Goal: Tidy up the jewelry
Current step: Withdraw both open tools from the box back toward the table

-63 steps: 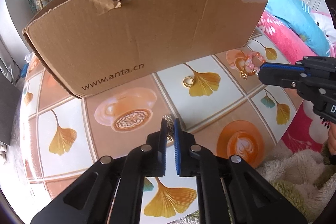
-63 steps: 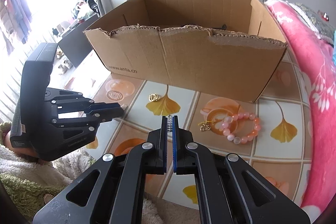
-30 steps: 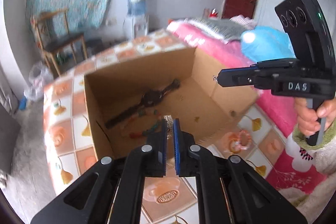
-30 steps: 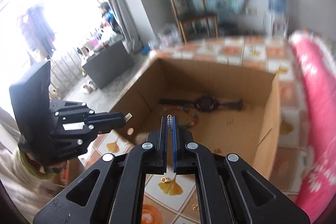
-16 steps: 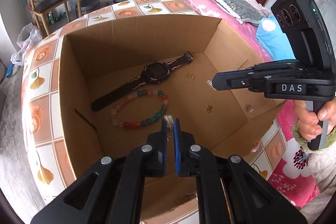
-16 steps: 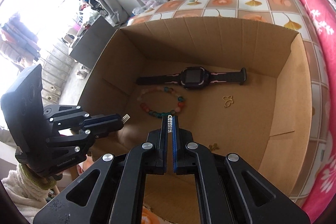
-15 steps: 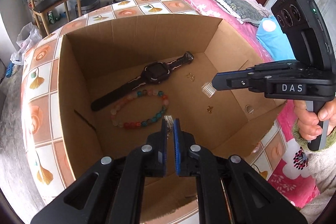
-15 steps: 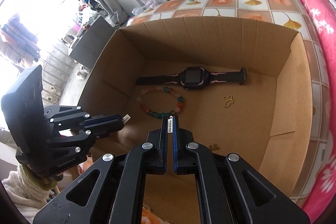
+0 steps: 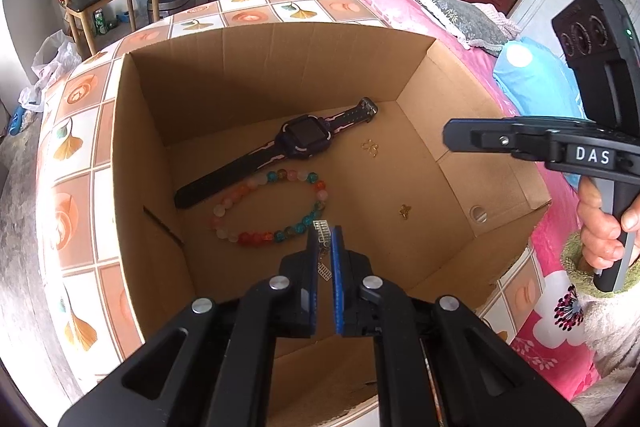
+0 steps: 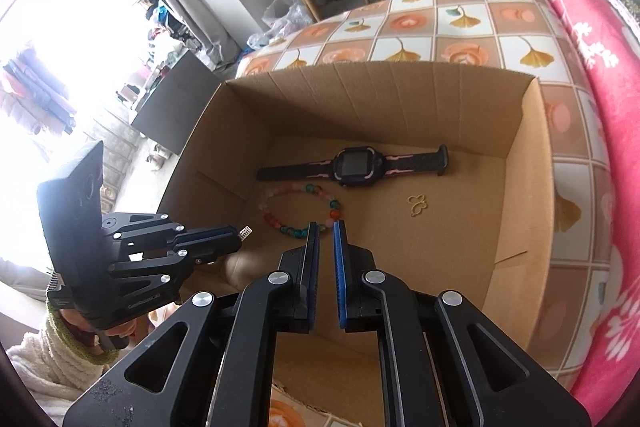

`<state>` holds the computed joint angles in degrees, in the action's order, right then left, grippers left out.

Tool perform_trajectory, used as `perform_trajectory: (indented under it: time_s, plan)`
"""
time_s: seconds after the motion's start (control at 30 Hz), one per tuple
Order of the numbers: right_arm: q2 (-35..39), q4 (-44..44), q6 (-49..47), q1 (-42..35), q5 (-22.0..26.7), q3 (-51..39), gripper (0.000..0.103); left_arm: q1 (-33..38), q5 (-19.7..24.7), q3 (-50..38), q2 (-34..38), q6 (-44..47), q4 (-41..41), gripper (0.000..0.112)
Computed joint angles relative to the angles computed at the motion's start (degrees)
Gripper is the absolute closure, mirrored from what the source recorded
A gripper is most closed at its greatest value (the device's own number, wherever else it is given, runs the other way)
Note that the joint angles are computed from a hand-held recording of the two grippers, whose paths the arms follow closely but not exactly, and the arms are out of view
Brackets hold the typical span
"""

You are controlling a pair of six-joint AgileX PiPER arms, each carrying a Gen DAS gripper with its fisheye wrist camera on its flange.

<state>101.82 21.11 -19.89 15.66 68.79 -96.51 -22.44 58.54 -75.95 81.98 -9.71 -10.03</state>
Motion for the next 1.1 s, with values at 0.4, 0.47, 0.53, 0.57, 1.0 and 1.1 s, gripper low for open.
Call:
perform_trajectory:
  time_s: [0.4, 0.47, 0.53, 0.57, 1.0, 1.1]
  plan:
    - [-1.6, 1.7, -0.7, -2.0, -1.2, 1.9, 0.092, -2.5, -1.6, -6.9, 4.5, 1.5, -5.0, 0.106]
    - [-2.1, 1.9, -0.8, -2.3, -1.3, 2.4, 0.090, -2.8, -1.4, -8.5, 6.0, 1.2, -5.4, 0.106]
    - [-2.7, 2.2, -1.2, -2.6, -1.5, 3.0, 0.089, -2.3, -1.4, -9.0, 6.7, 1.7, -6.9, 0.101]
    - [-3.1, 2.4, -1.3, -2.9, -1.6, 3.4, 0.088, -2.2, -1.6, -9.0, 6.8, 2.0, -7.6, 0.094]
    - [-10.3, 8.3, -5.0, -7.3, -1.8, 8.3, 0.084, -2.7, -2.7, -4.8, -1.3, -0.7, -4.9, 0.091]
    - [-16.2, 12.6, -9.2, -10.3, -1.9, 13.0, 0.080, -4.3, -3.4, -0.9, -8.2, -2.9, -1.7, 0.081]
